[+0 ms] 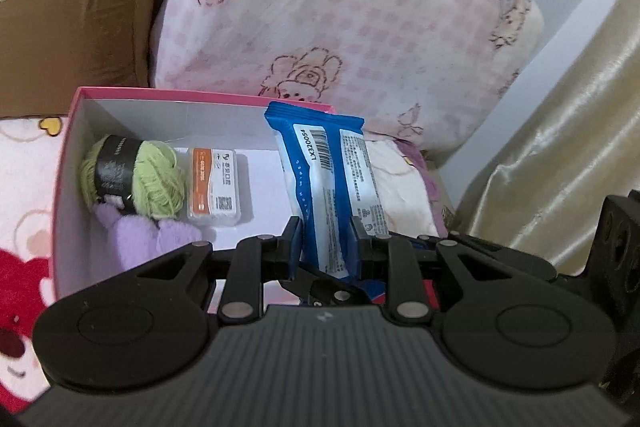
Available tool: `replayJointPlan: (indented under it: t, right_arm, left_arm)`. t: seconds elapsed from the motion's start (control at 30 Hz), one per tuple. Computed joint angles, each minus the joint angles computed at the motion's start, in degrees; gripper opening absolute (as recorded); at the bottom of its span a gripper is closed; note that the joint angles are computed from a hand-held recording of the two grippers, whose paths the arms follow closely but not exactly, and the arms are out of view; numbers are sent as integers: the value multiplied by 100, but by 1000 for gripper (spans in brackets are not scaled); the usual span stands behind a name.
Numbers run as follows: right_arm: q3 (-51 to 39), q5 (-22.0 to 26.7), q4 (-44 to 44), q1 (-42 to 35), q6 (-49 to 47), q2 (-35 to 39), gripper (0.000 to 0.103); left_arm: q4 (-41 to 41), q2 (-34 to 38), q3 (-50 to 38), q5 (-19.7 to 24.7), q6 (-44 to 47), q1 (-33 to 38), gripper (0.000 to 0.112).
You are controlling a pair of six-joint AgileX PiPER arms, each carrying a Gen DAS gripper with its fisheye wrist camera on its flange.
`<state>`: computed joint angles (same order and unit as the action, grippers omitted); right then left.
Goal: Organize objects
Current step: 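Lift the blue snack packet and lower it into the pink box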
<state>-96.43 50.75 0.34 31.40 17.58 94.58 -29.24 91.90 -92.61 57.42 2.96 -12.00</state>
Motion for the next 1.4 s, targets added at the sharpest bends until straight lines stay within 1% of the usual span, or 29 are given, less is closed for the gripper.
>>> replayJointPlan:
  t: [0.07, 0.17, 0.33, 0.4, 0.53, 0.63, 0.73, 0.87, 0.97, 1.07, 1.23, 1.4]
  right_arm:
    - [-62, -65, 3, -72, 38, 214, 70]
    - [-154, -166, -96, -145, 80, 573, 70]
    - [-382, -163, -321, -166, 137, 1130, 70]
    - [-568, -1, -485, -118, 313, 1344, 70]
    - [-855, 237, -1287, 164, 588, 1625, 70]
    - [-1126, 501, -1408, 210, 505, 1788, 70]
    - [-1277, 615, -1627, 311, 463, 1860, 70]
    - [-1696, 936, -1505, 349, 313, 2088, 70]
    - [-1834, 1104, -1383, 339, 371, 2167, 70]
    - [-1860, 1184, -1287, 298, 327, 2246, 70]
    - [-2019, 1305, -1212, 177, 275, 2417, 70]
    - [-2301, 1477, -1098, 111, 57, 2649, 70]
  left_arm:
    - [-52, 318, -153, -47, 63, 5, 21]
    - [-48, 738, -238, -243, 182, -33, 21]
    - [-330, 1255, -198, -478, 373, 85, 21]
    - [-560, 1453, -195, -495, 498, 165, 21]
    - [-1039, 1694, -192, -526, 667, 309, 22]
    - [-1226, 1831, -292, -410, 676, 403, 22]
    - [-1513, 1807, -194, -417, 844, 536, 22]
    - [-1394, 1868, -317, -265, 640, 611, 22]
    - [-1326, 1861, -259, -271, 512, 602, 22]
    - [-1177, 2013, -411, -168, 297, 554, 22]
    - [-1136, 2229, -562, -196, 249, 469, 22]
    - [-942, 2418, -811, -101, 12, 427, 23]
